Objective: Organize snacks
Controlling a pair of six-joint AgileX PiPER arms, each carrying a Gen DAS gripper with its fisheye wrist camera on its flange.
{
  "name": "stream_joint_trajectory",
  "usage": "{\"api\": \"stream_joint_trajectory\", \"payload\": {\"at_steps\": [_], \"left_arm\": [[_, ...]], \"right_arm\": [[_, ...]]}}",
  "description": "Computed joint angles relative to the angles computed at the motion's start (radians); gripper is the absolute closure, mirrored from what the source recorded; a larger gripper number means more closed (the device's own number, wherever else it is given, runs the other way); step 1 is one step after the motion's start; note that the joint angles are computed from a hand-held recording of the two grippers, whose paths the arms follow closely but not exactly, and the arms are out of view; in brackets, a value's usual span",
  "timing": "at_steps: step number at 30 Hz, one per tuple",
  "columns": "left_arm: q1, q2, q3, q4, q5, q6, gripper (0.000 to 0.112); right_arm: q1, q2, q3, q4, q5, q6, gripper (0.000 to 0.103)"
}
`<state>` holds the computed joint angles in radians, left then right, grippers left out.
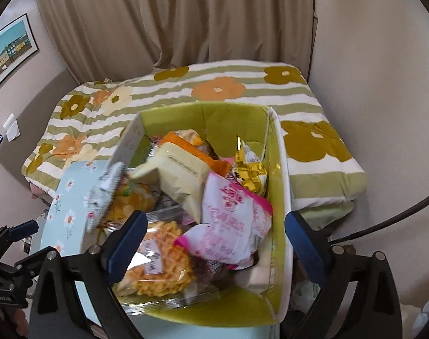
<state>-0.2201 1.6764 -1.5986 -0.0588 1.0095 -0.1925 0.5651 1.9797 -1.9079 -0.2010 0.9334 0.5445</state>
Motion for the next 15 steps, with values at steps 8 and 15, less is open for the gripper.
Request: {"api": "stream_joint_trajectory", "payload": {"at_steps": [8,15], "left_arm": [[0.089,-0.175,0.05,-0.05,-0.017,0.12,0.01],[0.236,-0.393,0.134,-0.124,-0.046,0.281,0.01]], "right_arm": [[0.184,-0.111,-0.015,-0.252,0.062,0.221,0.006],[0.442,-0.135,-0.092,-0.553,0.232,0.446,0.001]]}}
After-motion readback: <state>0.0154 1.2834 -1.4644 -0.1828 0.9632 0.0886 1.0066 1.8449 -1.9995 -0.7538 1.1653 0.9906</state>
